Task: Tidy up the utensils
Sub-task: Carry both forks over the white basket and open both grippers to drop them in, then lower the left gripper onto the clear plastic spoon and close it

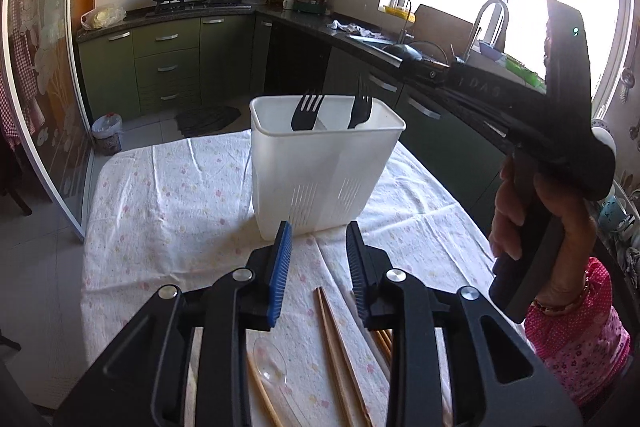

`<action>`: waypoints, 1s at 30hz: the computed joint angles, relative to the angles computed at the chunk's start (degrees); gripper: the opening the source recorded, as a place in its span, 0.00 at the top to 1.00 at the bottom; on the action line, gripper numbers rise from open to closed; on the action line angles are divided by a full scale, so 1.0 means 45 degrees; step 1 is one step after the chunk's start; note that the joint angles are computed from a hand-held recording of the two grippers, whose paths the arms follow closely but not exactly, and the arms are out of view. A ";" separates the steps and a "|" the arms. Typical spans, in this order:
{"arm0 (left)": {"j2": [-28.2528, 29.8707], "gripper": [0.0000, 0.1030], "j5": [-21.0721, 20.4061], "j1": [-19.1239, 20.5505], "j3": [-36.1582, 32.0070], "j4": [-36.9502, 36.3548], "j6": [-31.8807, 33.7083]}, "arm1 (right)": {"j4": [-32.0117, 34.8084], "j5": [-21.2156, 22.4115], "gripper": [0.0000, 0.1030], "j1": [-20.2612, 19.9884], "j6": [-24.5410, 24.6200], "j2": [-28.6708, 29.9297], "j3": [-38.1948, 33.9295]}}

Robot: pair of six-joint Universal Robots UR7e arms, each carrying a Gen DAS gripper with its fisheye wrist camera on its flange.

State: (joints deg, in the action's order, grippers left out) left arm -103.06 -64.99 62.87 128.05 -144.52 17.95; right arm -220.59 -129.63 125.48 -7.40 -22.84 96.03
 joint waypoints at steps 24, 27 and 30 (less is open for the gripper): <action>0.1184 0.73 0.2418 0.1011 -0.1336 0.9285 -0.6222 | 0.4417 0.0350 0.79 0.0791 0.4434 -0.2646 0.3741; 0.1355 0.73 0.2386 0.1088 -0.1346 0.9398 -0.6512 | 0.4777 0.0403 0.79 0.0852 0.4773 -0.2805 0.3924; 0.1493 0.73 0.2475 0.1102 -0.1285 0.9315 -0.6691 | 0.5129 0.0383 0.66 0.0952 0.4974 -0.2996 0.4054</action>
